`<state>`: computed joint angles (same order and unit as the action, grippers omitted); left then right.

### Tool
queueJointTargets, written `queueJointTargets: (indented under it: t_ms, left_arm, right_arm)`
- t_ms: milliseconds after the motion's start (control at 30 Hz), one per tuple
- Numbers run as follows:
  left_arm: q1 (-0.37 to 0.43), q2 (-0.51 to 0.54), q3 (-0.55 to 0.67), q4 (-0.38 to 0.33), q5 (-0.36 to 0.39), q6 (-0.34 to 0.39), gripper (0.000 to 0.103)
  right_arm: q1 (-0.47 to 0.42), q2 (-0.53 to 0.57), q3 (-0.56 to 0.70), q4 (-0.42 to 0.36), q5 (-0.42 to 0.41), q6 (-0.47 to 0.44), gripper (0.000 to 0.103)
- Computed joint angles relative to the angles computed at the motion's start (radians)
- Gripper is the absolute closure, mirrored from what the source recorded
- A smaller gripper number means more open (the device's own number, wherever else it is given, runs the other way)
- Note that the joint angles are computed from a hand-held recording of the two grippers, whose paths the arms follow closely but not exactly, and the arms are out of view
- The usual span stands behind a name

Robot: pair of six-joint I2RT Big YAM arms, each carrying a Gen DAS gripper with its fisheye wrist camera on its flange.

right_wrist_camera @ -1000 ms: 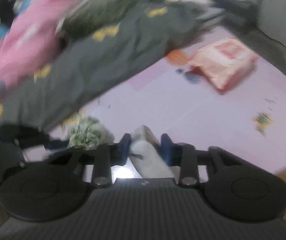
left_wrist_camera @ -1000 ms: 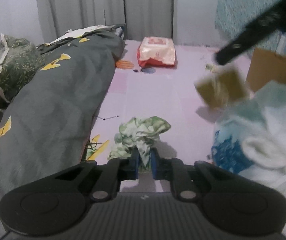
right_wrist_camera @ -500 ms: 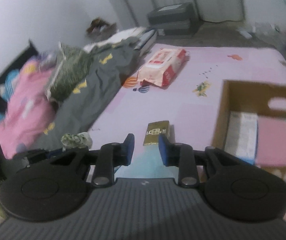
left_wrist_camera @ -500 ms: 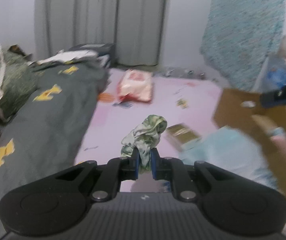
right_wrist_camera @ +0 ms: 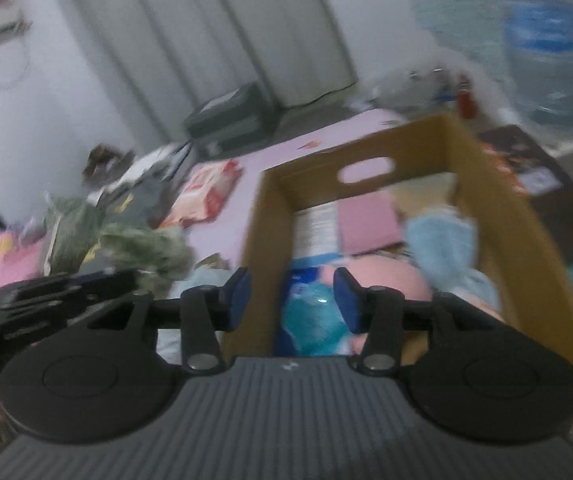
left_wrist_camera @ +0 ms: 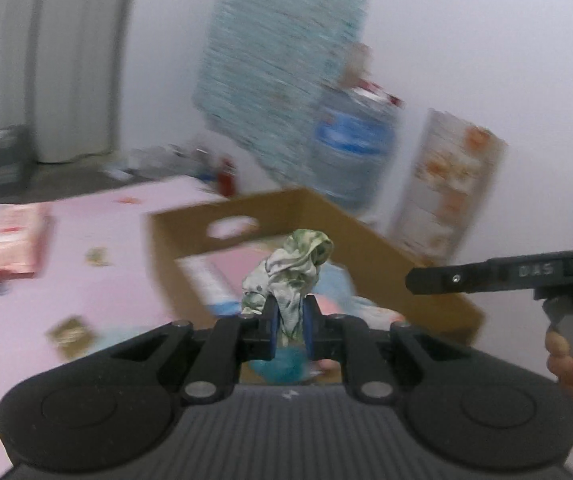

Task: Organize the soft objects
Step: 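Carry the scrunchie into the box and open the left gripper, then move the right gripper to the gold foil box on the sheet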

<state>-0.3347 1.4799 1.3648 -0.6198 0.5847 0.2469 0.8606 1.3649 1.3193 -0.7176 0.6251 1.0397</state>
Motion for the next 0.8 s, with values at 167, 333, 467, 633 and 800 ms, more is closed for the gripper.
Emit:
queueJointTargets:
  t_ms: [167, 333, 467, 633, 800]
  left_arm:
    - [-0.138, 0.096, 0.044, -0.044, -0.091, 0.035, 0.088]
    - [-0.209, 0.182, 0.087, -0.151, -0.148, 0.064, 0.081]
    - [-0.192, 0.176, 0.068, -0.176, -0.119, 0.05, 0.061]
    - [-0.144, 0.136, 0.049, -0.145, -0.07, 0.034, 0.055]
    - [-0.072, 0.081, 0.042, -0.12, -0.041, 0.006, 0.047]
  right_arm:
    - [0.06, -0.125, -0.117, -0.058, 0.108, 0.152, 0.052]
    - [0.086, -0.19, -0.187, -0.095, 0.155, 0.244, 0.049]
    - [0.062, -0.219, -0.23, -0.07, 0.123, 0.257, 0.047]
    - [0.012, -0.214, -0.25, 0.009, 0.056, 0.22, 0.045]
    - [-0.02, -0.183, -0.208, 0.044, 0.011, 0.154, 0.041]
